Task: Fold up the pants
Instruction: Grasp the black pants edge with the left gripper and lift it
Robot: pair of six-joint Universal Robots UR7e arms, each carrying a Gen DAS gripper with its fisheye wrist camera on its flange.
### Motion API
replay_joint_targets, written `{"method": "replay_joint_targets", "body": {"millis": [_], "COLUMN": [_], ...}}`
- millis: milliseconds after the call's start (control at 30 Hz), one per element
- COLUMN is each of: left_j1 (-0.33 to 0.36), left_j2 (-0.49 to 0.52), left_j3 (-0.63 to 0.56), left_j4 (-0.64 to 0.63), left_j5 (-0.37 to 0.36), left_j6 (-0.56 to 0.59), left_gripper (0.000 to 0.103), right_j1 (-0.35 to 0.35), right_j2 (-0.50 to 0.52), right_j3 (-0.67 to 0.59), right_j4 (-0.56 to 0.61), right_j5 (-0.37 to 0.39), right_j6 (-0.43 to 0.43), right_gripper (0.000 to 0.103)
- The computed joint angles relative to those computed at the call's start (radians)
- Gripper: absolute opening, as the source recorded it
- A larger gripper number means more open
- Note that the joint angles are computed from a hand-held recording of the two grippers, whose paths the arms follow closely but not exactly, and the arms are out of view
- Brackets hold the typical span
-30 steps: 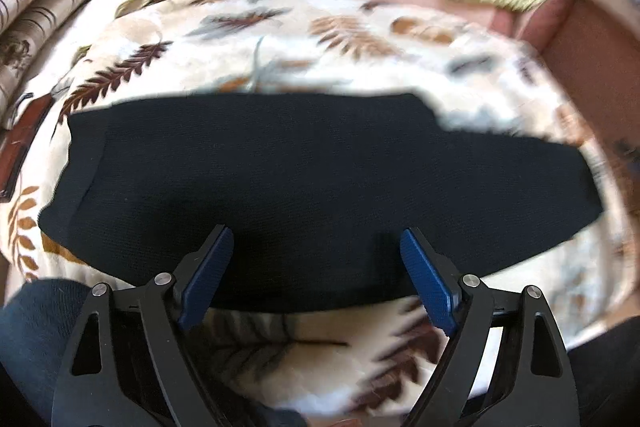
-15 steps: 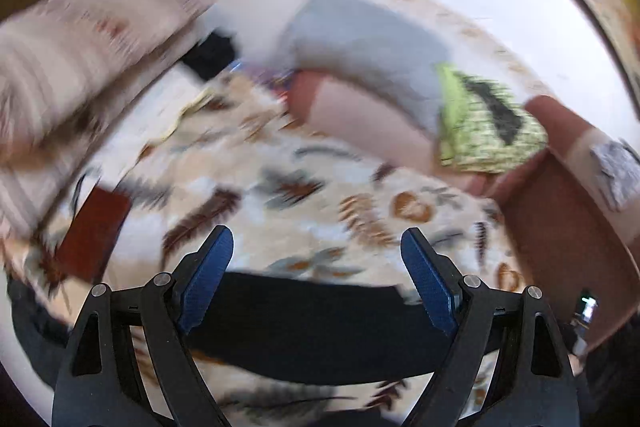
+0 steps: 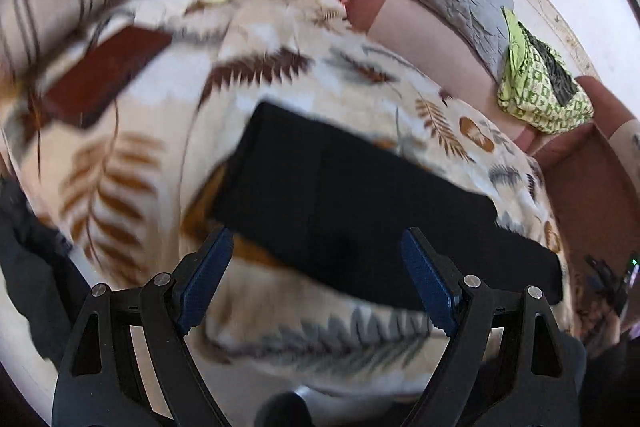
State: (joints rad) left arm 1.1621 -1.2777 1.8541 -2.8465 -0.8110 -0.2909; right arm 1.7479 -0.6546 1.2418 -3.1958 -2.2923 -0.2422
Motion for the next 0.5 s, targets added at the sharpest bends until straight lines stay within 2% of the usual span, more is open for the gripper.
{"method": "replay_joint_targets", "body": {"millis": [100,167,233,333,400,500], "left_j1": [0.026,0.065,0.116,0.183,0.191,0.193], "left_j2": [-0.019,-0.025,-0.029,-0.019,-0.013,-0.004], "left_j3": [0.027,0.003,-0.021,-0.059,-0.076,-0.095], "left_j4": [-0.041,-0.006,0.003,-0.003,-0.004,0.0], "left_j5": [-0.062,-0.129,-0.242,-0.391,-0.413,-0.42], "left_j6": [-0.019,-0.079,-0.16,-0.273,-0.28,-0.264], "left_gripper": [0.086,0.086,0.086,0.086,0.086,0.086], "right_j1": [0.012,0.021,0.025,0.024,0.022,0.025], "right_j2": [0.027,0.046,0.052,0.046,0.05,0.069], "right_j3": [-0.032,-0.052,-0.057,-0.051,-0.061,-0.083], "right_j4": [0.022,0.019,0.013,0.006,0.029,0.046], "right_j5": [-0.001,-0.024,-0.031,-0.017,-0.019,-0.039], "right_j6": [-0.033,-0.079,-0.087,-0.042,-0.012,-0.032], "right_gripper": [0.076,0.076,0.076,0.076,0.076,0.076]}}
